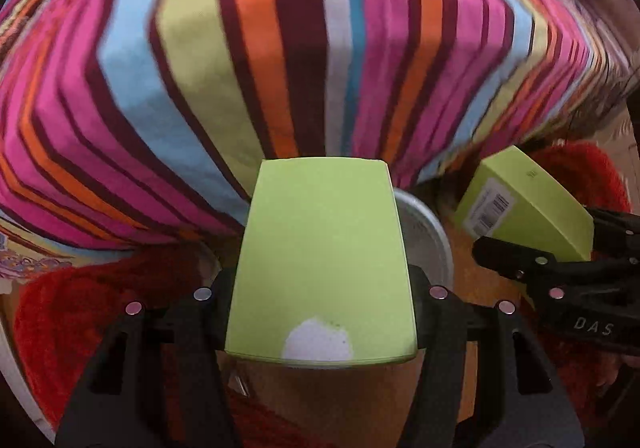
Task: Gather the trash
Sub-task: 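Carry both lime-green boxes with both tools over the wastebasket, then open both tools to drop the lime-green boxes into the wastebasket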
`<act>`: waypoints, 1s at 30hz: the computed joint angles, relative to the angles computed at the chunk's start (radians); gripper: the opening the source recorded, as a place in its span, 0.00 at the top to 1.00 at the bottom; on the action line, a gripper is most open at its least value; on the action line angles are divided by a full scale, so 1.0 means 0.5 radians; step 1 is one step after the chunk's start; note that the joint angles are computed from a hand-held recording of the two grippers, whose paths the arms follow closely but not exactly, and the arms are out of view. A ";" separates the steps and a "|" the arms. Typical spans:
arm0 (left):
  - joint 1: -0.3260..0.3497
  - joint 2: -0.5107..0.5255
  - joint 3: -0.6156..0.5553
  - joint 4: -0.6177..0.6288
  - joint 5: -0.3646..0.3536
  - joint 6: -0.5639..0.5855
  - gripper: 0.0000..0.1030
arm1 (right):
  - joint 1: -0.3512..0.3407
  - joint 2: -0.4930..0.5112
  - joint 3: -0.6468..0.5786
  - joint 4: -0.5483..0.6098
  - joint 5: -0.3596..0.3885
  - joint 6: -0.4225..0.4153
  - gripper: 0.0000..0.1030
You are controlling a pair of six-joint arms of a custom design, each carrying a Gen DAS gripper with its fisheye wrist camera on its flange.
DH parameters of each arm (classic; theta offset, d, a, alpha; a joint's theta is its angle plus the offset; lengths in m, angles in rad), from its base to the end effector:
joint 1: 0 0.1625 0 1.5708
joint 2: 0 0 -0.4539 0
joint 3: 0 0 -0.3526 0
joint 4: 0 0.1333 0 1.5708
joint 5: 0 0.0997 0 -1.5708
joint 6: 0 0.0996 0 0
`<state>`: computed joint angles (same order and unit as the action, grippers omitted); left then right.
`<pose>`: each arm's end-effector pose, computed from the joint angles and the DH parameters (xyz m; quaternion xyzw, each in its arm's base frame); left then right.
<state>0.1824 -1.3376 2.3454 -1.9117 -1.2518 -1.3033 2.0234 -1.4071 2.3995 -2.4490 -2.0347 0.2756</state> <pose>-0.2779 -0.2186 0.1700 0.0916 0.9299 -0.0742 0.3485 0.2353 -0.2810 0.2152 0.0989 -0.9667 0.0298 0.2342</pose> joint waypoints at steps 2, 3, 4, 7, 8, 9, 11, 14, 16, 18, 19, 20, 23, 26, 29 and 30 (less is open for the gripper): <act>0.039 0.050 0.017 -0.043 -0.076 0.037 0.44 | -0.048 0.021 -0.015 0.074 0.039 0.036 0.46; 0.068 0.081 0.028 -0.074 -0.126 0.058 0.44 | -0.071 0.036 -0.026 0.115 0.056 0.054 0.46; 0.084 0.102 0.035 -0.096 -0.160 0.065 0.44 | -0.077 0.039 -0.027 0.121 0.059 0.057 0.46; 0.168 0.153 0.066 -0.179 -0.271 0.092 0.44 | -0.137 0.084 -0.043 0.196 0.098 0.098 0.46; 0.193 0.165 0.079 -0.209 -0.305 0.100 0.44 | -0.170 0.097 -0.034 0.211 0.124 0.116 0.46; 0.223 0.186 0.093 -0.243 -0.344 0.111 0.44 | -0.204 0.110 -0.025 0.229 0.146 0.139 0.46; 0.282 0.231 0.124 -0.321 -0.423 0.133 0.44 | -0.259 0.124 -0.020 0.249 0.180 0.162 0.46; 0.383 0.305 0.120 -0.353 -0.497 0.183 0.44 | -0.343 0.154 -0.003 0.269 0.226 0.212 0.46; 0.424 0.352 0.129 -0.393 -0.535 0.196 0.44 | -0.374 0.184 0.015 0.258 0.251 0.250 0.46; 0.468 0.365 0.137 -0.398 -0.572 0.228 0.44 | -0.417 0.232 0.022 0.263 0.262 0.300 0.46; 0.473 0.388 0.134 -0.405 -0.600 0.234 0.44 | -0.417 0.249 0.029 0.247 0.264 0.309 0.46; 0.485 0.417 0.132 -0.420 -0.616 0.245 0.44 | -0.449 0.272 0.044 0.228 0.273 0.318 0.46; 0.520 0.496 0.135 -0.454 -0.650 0.278 0.44 | -0.508 0.328 0.062 0.190 0.280 0.324 0.46; 0.555 0.541 0.133 -0.452 -0.670 0.292 0.44 | -0.556 0.371 0.076 0.168 0.274 0.352 0.46; 0.591 0.551 0.143 -0.450 -0.700 0.295 0.44 | -0.595 0.421 0.089 0.126 0.275 0.364 0.46; 0.603 0.567 0.147 -0.467 -0.701 0.298 0.44 | -0.610 0.433 0.090 0.125 0.277 0.369 0.46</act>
<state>0.4841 -1.0543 2.4188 -2.1452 -1.6025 -1.1541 1.7182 -1.1909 2.4445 -2.3865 -1.8963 0.4600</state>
